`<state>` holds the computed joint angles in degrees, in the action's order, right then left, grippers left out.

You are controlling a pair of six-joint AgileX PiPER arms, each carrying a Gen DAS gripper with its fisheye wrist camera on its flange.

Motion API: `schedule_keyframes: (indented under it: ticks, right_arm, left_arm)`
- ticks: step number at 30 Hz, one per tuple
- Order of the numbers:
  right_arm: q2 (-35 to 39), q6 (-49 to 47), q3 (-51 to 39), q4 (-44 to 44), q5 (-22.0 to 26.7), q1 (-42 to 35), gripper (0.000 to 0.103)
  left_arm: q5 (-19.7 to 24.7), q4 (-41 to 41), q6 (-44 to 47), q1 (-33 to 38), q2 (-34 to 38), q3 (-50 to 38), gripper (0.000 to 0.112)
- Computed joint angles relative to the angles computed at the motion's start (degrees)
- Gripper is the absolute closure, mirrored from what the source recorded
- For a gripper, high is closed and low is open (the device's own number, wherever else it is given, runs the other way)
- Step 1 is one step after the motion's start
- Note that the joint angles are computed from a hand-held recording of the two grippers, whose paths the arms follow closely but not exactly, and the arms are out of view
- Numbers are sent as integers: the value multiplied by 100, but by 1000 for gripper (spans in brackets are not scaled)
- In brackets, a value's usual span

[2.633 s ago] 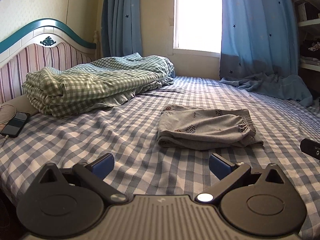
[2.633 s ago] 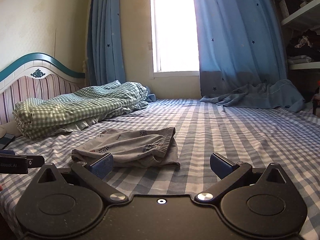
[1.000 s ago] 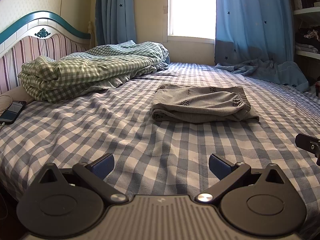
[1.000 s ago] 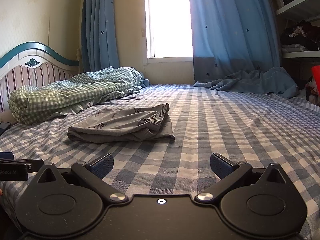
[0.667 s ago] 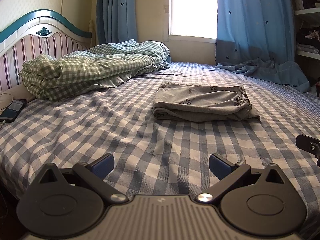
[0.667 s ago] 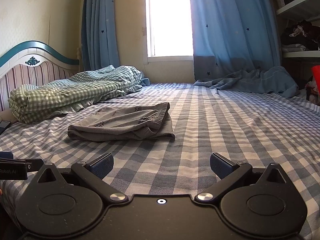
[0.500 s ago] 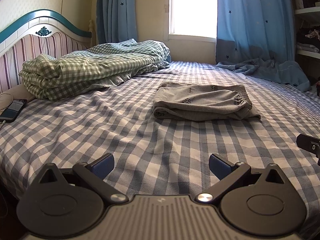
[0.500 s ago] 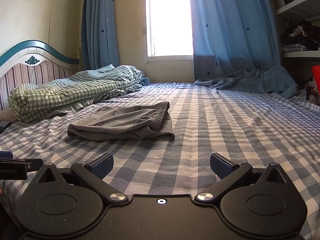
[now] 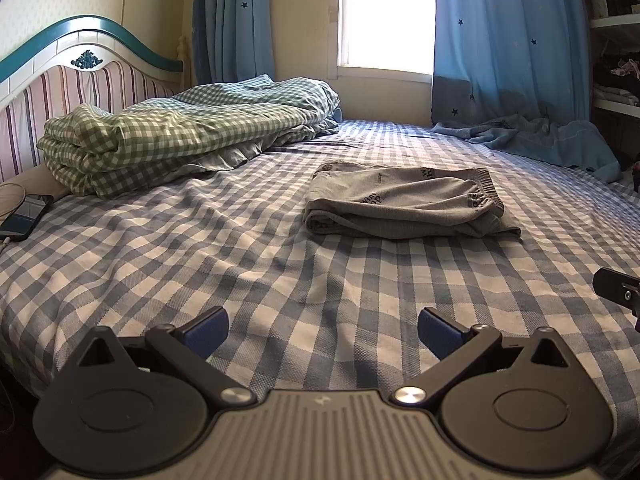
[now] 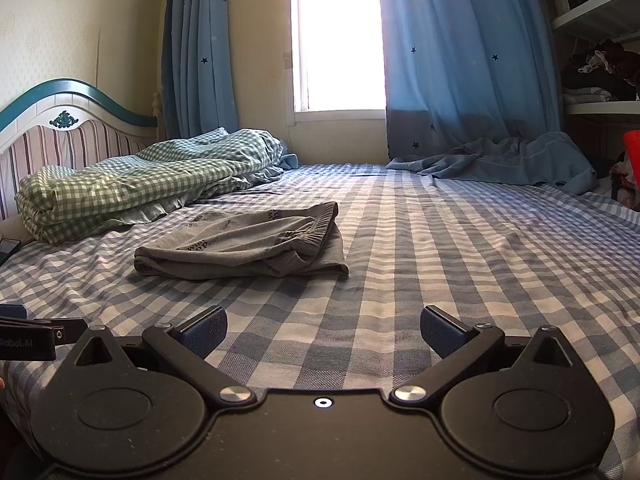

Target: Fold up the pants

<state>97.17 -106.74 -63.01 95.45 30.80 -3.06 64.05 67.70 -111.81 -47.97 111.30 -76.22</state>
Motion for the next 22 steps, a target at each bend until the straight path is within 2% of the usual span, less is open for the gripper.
schedule_keyframes:
  ticks: [11,22]
  right_arm:
    - [-23,-37,42,7,-31,29,1]
    - [-25,-14,41,-20,-44,41,1]
  left_arm:
    - [82,-210,167,49,47,-201,10]
    - [-46,-212,47,100,-27,-120,10]
